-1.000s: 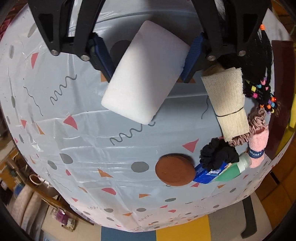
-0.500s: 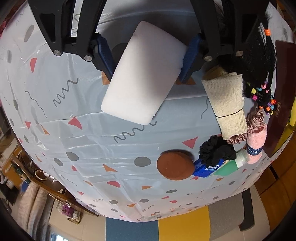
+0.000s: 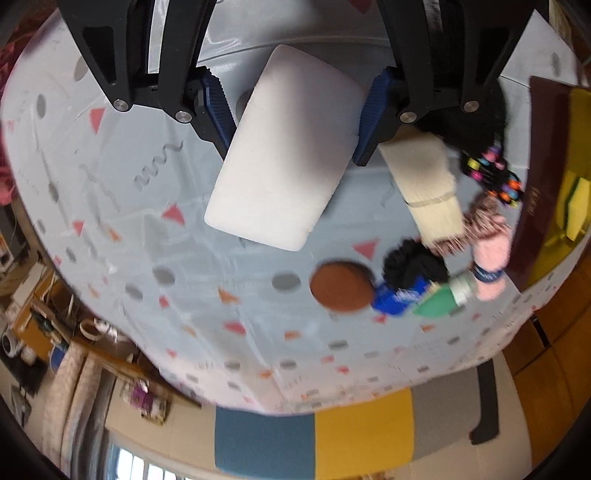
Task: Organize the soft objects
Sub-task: 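Carry the white block into the gold tray and open the right tool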
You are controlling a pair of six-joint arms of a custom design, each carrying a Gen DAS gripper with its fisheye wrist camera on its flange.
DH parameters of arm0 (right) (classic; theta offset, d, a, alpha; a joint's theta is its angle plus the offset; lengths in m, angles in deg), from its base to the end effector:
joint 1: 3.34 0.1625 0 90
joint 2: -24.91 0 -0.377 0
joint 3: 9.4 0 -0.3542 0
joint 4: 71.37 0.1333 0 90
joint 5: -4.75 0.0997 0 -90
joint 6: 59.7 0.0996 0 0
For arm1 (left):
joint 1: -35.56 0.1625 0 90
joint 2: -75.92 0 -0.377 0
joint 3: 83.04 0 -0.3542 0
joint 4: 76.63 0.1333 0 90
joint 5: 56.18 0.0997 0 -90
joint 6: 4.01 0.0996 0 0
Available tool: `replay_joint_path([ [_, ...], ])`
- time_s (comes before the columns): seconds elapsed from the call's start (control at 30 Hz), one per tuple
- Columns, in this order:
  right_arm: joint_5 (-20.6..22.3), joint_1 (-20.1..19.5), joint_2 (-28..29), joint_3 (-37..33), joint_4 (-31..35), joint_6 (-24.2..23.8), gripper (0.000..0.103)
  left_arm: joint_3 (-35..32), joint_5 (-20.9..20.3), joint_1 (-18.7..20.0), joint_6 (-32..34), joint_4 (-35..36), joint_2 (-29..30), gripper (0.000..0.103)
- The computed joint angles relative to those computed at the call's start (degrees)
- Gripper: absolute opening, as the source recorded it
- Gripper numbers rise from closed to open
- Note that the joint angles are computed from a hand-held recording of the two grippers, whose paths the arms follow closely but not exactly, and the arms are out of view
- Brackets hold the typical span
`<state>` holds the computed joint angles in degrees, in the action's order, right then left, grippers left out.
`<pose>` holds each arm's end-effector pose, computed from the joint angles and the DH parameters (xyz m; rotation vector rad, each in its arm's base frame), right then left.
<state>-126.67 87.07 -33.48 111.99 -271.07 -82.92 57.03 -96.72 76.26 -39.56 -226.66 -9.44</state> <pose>0.0708 -0.4806 0.1893 0.0981 -2.2077 0.7599 -0.1218 -0.3804 0.1939 0.2395 2.4214 -0.8393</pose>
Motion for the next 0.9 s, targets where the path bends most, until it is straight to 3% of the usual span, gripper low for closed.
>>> replay_joint_path([
  [0.23, 3.34, 6.39, -0.57, -1.65, 1.49, -1.13, 0.063, 0.59, -0.28, 0.41, -0.15, -0.16, -0.71, 0.069],
  [0.5, 8.67, 14.27, 4.4, -6.17, 6.16, -4.06, 0.063, 0.86, 0.24, 0.8, -1.2, 0.86, -1.73, 0.069],
  [0.9, 15.54, 18.08, 13.24, -12.92, 20.15, -0.26, 0.063, 1.31, -0.14, 2.51, -1.77, 0.84, -2.59, 0.069],
])
